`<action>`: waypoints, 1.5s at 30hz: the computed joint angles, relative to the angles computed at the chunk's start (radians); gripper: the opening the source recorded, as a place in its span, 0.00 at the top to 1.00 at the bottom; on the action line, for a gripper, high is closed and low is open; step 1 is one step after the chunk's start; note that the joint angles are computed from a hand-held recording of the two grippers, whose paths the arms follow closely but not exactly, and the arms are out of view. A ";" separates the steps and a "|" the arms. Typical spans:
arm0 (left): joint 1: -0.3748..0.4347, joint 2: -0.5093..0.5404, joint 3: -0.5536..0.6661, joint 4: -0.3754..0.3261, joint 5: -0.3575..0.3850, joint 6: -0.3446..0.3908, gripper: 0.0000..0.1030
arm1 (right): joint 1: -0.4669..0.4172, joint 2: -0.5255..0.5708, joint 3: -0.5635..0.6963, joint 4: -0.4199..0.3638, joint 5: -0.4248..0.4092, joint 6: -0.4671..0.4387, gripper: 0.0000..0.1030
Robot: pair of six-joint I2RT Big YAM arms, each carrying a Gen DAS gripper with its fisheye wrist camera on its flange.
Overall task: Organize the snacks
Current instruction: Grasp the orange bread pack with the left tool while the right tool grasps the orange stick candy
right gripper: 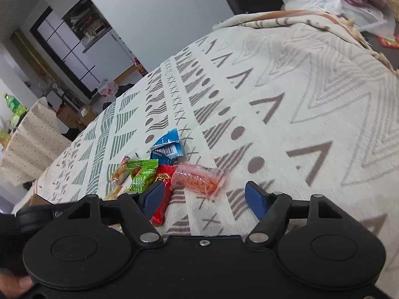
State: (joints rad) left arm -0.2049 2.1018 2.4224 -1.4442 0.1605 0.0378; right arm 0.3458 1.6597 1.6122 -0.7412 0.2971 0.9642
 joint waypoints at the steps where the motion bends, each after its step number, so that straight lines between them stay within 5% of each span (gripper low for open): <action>1: -0.001 0.001 0.003 -0.003 -0.013 0.003 0.32 | -0.001 0.004 0.003 0.004 0.001 -0.011 0.32; 8: -0.002 -0.021 -0.038 0.030 -0.076 0.004 0.38 | -0.013 0.029 0.018 0.054 -0.005 -0.045 0.31; 24: 0.010 -0.015 -0.031 0.028 -0.051 -0.010 0.39 | -0.019 0.055 0.025 0.191 0.077 -0.129 0.31; 34: 0.017 -0.013 -0.027 0.024 -0.036 -0.016 0.39 | -0.038 0.064 0.016 0.265 -0.021 -0.111 0.31; 45: 0.014 -0.011 -0.027 0.026 -0.049 -0.014 0.43 | 0.000 0.071 0.074 0.009 -0.010 -0.143 0.36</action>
State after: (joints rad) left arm -0.1905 2.0904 2.3953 -1.4184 0.1111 0.0242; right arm 0.3459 1.7302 1.6857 -0.7318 0.2868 0.8214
